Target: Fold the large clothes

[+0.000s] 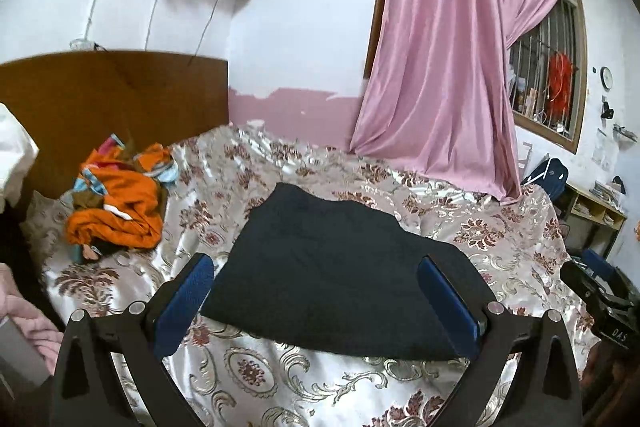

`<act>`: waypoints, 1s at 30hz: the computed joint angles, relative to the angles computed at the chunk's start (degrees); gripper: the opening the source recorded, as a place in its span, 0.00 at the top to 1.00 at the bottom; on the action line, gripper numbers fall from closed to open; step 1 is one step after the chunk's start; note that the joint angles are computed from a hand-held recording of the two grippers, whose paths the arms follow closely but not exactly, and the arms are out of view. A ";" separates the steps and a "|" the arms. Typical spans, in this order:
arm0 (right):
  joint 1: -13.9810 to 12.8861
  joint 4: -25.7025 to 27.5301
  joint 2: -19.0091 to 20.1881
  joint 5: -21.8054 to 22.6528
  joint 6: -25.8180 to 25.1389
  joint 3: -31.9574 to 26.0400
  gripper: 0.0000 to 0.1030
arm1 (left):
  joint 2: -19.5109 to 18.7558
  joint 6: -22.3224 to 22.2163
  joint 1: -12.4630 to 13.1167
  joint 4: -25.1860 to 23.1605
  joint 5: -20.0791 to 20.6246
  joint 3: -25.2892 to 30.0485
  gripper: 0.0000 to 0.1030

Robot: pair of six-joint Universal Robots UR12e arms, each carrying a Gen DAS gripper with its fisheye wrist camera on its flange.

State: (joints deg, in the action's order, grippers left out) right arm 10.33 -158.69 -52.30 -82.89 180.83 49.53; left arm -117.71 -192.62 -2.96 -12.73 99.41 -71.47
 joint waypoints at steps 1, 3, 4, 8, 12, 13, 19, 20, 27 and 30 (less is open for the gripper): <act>0.28 -1.08 -0.71 -0.45 -0.88 1.16 0.03 | 0.44 0.15 -0.19 0.62 0.52 -0.71 0.00; 0.86 -2.55 -1.86 -1.42 -2.51 3.00 0.03 | 1.58 0.87 -0.67 1.85 2.04 -2.54 0.00; 1.06 -3.32 -2.66 -1.42 -3.48 4.31 0.02 | 1.95 1.19 -0.78 2.03 2.40 -3.10 0.00; 1.54 -5.93 -5.66 -0.70 -4.67 9.11 0.02 | 3.54 2.78 -1.70 3.63 4.44 -5.89 0.00; 1.94 -8.65 -7.53 -1.60 -3.58 12.50 0.02 | 4.79 4.69 -2.67 5.55 6.29 -8.69 0.00; 2.01 -9.29 -8.09 -2.00 -3.17 13.52 0.02 | 5.01 4.79 -2.75 5.82 6.12 -9.21 0.00; 2.42 -12.12 -10.25 -4.10 -1.39 18.23 0.02 | 5.46 3.89 -3.34 7.70 7.17 -12.28 0.00; 2.47 -12.37 -10.41 -4.45 -1.07 18.78 0.02 | 5.56 3.79 -3.33 7.45 6.91 -12.76 0.00; 2.49 -12.21 -11.06 -5.03 1.24 21.47 0.02 | 5.97 2.13 -2.70 7.20 3.17 -15.15 0.00; 2.20 -12.05 -11.23 -3.31 3.13 22.56 0.02 | 5.93 1.69 -2.56 7.80 2.40 -15.85 0.00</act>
State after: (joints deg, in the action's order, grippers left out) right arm 12.53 -170.74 -63.53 -86.20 183.97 72.09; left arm -111.78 -190.94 -5.52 -4.93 101.80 -87.32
